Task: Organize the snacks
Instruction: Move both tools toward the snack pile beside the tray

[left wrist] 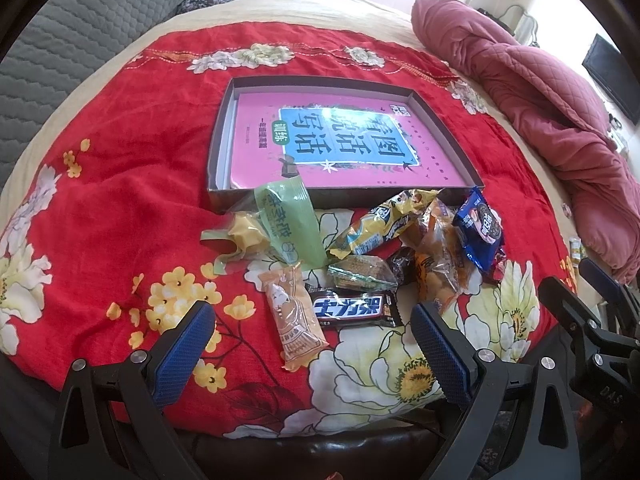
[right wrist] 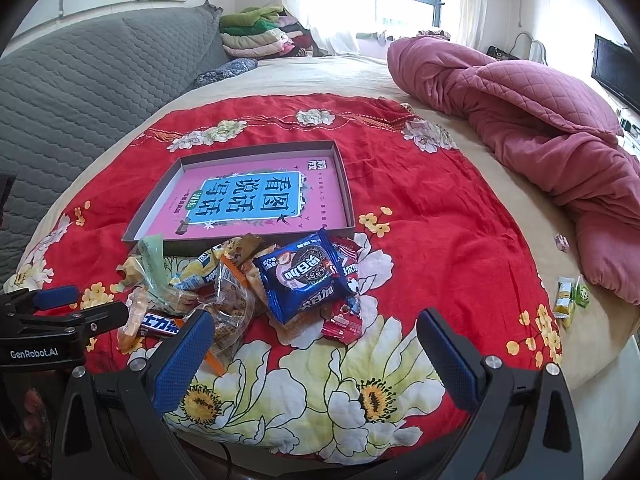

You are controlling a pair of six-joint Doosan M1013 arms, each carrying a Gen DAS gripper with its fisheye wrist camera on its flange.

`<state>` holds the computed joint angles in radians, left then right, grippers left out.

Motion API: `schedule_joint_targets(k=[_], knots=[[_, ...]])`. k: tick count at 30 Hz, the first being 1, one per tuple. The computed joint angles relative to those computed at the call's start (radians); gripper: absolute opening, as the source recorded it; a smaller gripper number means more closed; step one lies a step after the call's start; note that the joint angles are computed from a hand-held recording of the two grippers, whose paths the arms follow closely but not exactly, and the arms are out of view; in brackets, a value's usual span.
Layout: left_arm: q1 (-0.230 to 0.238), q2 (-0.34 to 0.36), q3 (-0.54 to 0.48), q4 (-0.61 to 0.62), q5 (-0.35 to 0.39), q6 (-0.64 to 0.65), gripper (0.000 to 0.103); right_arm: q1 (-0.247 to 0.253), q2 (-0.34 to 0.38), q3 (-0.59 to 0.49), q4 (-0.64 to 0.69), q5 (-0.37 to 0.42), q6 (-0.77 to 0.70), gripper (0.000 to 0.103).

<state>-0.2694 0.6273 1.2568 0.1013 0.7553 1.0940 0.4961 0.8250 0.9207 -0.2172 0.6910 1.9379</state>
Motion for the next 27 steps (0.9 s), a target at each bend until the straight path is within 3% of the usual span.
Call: schedule_joint_targets(k=[10,18,22,23,27], knots=[[0.007,-0.004,0.013,-0.019,-0.032,0.002,0.098,-0.003,0.004,-0.003,0.007,-0.011,-0.004,0.101],[0.023,0.003,0.008,-0.001,-0.003,-0.040,0.098,-0.011,0.017,-0.026,0.100,-0.001,-0.047,0.101],[0.041,0.007,0.007,-0.081,0.018,-0.012,0.098,-0.018,0.024,-0.038,0.159,0.009,-0.074,0.101],[0.044,0.003,0.018,-0.078,-0.002,-0.015,0.098,-0.018,0.025,-0.039,0.164,0.009,-0.076,0.101],[0.052,0.010,0.013,-0.086,0.037,-0.022,0.098,-0.021,0.036,-0.056,0.164,0.024,-0.087,0.101]])
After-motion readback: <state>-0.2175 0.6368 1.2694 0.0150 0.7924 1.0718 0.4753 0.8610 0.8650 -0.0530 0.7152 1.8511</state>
